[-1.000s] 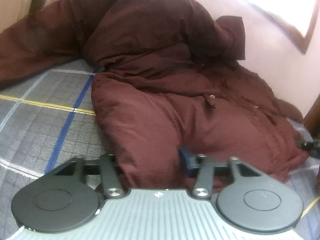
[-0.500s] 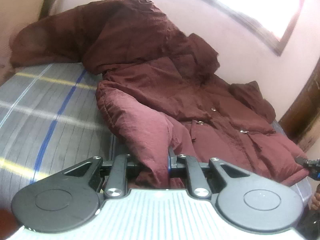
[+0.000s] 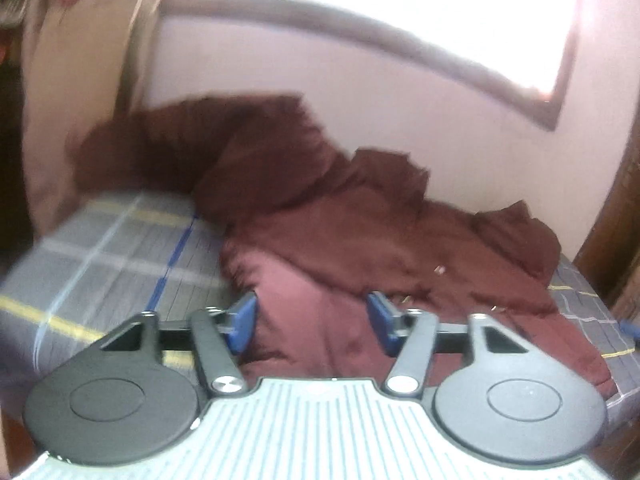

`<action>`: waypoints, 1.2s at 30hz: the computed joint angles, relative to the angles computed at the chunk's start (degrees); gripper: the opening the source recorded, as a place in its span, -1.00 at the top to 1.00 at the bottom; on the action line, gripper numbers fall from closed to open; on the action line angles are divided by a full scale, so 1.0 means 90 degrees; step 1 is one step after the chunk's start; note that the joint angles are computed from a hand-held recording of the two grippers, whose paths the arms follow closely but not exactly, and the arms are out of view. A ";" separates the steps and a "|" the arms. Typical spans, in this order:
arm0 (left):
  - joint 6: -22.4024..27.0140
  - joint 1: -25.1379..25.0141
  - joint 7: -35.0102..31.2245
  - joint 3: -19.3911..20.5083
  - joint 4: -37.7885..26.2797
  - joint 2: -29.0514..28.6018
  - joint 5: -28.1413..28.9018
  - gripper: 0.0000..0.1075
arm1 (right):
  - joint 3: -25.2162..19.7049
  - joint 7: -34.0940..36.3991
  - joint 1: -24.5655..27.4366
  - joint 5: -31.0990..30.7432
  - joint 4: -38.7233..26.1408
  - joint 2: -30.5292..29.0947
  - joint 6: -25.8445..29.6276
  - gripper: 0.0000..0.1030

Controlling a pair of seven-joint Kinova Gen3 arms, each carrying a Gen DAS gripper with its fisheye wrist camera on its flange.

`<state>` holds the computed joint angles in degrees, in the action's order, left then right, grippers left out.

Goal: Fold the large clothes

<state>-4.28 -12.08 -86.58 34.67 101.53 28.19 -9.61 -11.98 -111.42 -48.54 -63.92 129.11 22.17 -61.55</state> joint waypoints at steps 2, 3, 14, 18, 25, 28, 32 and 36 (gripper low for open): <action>0.0048 0.0590 -0.0201 -0.0455 -0.0183 -0.0105 0.0213 -0.52 | 0.0109 0.0091 0.0467 0.0098 0.0130 -0.0170 0.0146 -0.43; -0.0048 0.0825 -0.0194 -0.0600 -0.0238 -0.0114 0.0197 -0.54 | 0.0198 0.0066 0.0742 0.0240 0.0159 -0.0192 0.0278 -0.43; 0.0009 0.3257 -0.0033 -0.2216 -0.2673 0.1460 0.0625 -0.92 | 0.1313 -0.1791 0.3869 0.2932 -0.1409 0.1133 0.2396 -0.43; 0.0687 0.4059 0.0138 -0.3392 -0.3853 0.2206 0.1051 -0.92 | 0.0914 -0.2329 0.4851 0.3625 -0.2395 0.1814 0.2888 -0.44; 0.1704 0.3925 0.0247 -0.3357 -0.4779 0.2869 0.1228 -0.92 | 0.1260 -0.1644 0.4890 0.3835 -0.3594 0.2513 0.3748 0.77; 0.1586 0.3887 0.0164 -0.3264 -0.4808 0.2952 0.1193 -0.92 | 0.1769 -0.2056 0.4487 0.3753 -0.3545 0.2532 0.3904 0.89; 0.1577 0.3779 -0.0242 -0.2968 -0.4790 0.2969 0.1048 -0.92 | 0.2724 -0.3088 0.3419 0.3378 -0.2540 0.2079 0.2972 0.92; 0.1261 0.3409 -0.0621 -0.2343 -0.4441 0.2834 0.1157 -0.92 | 0.3527 -0.3411 0.2239 0.2974 -0.1457 0.1282 0.1937 0.92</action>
<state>7.07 18.60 -92.17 13.58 61.56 53.70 0.81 19.76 -142.12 -28.39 -37.15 115.99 33.71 -44.12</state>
